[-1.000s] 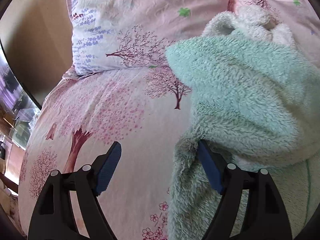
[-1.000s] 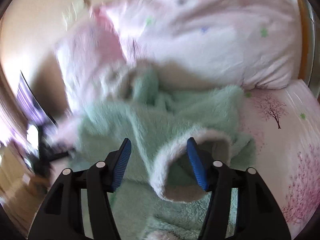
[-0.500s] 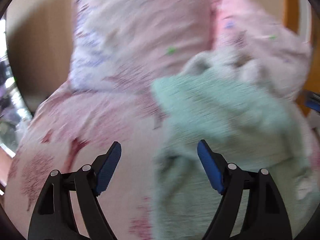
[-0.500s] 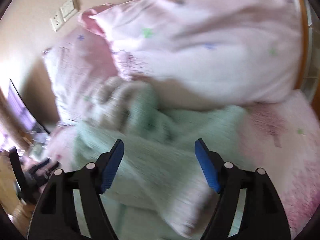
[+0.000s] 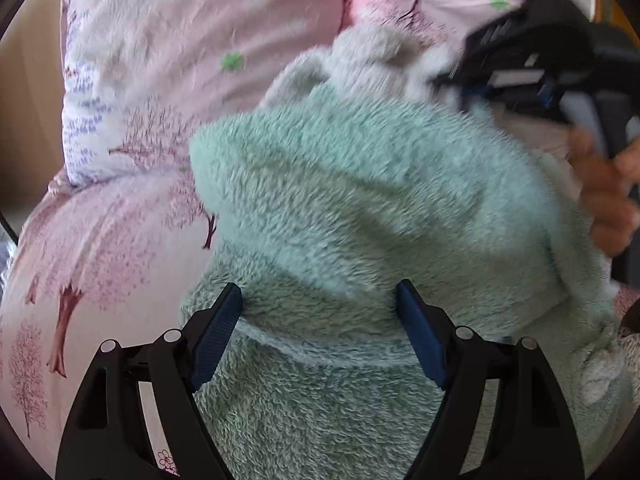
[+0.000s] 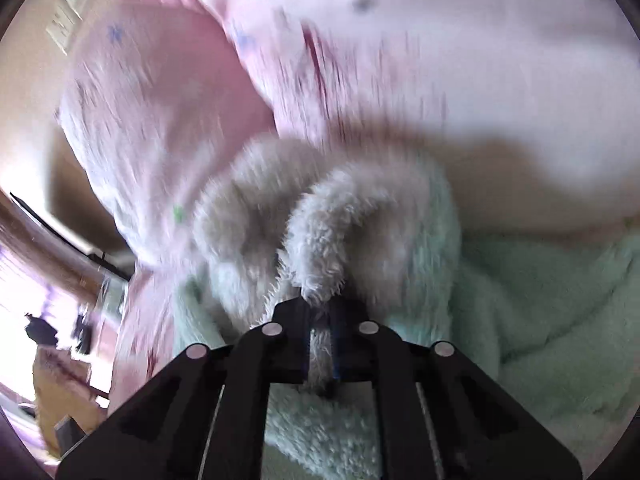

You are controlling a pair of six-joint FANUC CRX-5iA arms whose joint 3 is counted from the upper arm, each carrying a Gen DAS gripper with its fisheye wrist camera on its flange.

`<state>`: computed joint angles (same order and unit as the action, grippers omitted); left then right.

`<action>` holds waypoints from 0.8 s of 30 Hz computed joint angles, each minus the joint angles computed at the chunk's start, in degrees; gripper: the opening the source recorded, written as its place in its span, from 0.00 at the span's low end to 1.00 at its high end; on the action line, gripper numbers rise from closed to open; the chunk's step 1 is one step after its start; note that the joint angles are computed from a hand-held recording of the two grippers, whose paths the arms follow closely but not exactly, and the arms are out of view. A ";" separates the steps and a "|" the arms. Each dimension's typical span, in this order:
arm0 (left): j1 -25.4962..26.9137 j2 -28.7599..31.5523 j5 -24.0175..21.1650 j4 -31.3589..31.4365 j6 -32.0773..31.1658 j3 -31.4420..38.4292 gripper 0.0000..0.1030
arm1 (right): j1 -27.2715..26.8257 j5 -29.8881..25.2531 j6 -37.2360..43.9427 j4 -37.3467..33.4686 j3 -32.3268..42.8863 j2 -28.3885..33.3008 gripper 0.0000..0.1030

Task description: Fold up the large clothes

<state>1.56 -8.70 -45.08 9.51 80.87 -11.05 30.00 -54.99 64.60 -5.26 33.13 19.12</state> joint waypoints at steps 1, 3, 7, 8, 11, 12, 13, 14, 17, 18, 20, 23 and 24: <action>0.29 -0.10 -0.25 0.22 0.11 -0.26 0.78 | 0.84 4.02 -1.02 2.94 -2.73 -1.97 0.07; 1.04 -0.15 -0.69 1.02 -0.02 -0.67 0.78 | 2.19 10.87 -4.21 9.30 -6.79 -5.21 0.07; 1.67 0.05 -1.27 2.10 0.15 -0.91 0.78 | 1.89 16.74 -5.69 11.93 -7.98 -8.43 0.06; 1.68 0.01 -1.17 2.11 0.16 -1.03 0.78 | 1.70 18.16 -5.73 12.34 -8.35 -9.50 0.06; 1.61 -0.04 -1.12 2.01 0.45 -1.17 0.78 | 0.64 21.34 -3.01 10.19 -8.64 -12.21 0.06; 1.64 0.03 -1.12 2.03 0.45 -1.13 0.78 | 0.48 22.63 -1.87 9.49 -9.38 -13.43 0.06; 1.77 0.07 -1.04 2.19 0.44 -1.22 0.78 | 0.13 23.92 -0.18 8.22 -10.28 -14.79 0.06; 2.42 0.52 -0.81 3.12 -0.61 -1.25 0.78 | -0.31 25.10 2.61 5.89 -11.30 -16.59 0.06; 3.48 0.83 -0.17 5.11 -2.28 -2.03 0.78 | -3.24 24.04 15.21 -6.25 -12.94 -21.85 0.06; 3.67 0.56 0.00 5.74 -2.65 -2.49 0.78 | -4.63 22.94 19.11 -10.54 -14.58 -24.23 0.06; 4.65 0.27 0.63 8.38 -4.42 -3.71 0.78 | -7.45 19.41 24.28 -16.79 -17.89 -28.03 0.06; 6.26 -0.31 1.43 13.35 -7.95 -5.82 0.78 | -6.77 14.11 19.89 -11.00 -24.52 -31.63 0.07; 6.74 -0.66 1.74 14.99 -9.16 -6.60 0.78 | -5.22 12.18 15.61 -5.27 -27.02 -32.07 0.08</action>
<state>8.30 -9.36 -43.34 24.50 71.71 -17.65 24.79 -42.82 80.21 -10.53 6.10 -12.95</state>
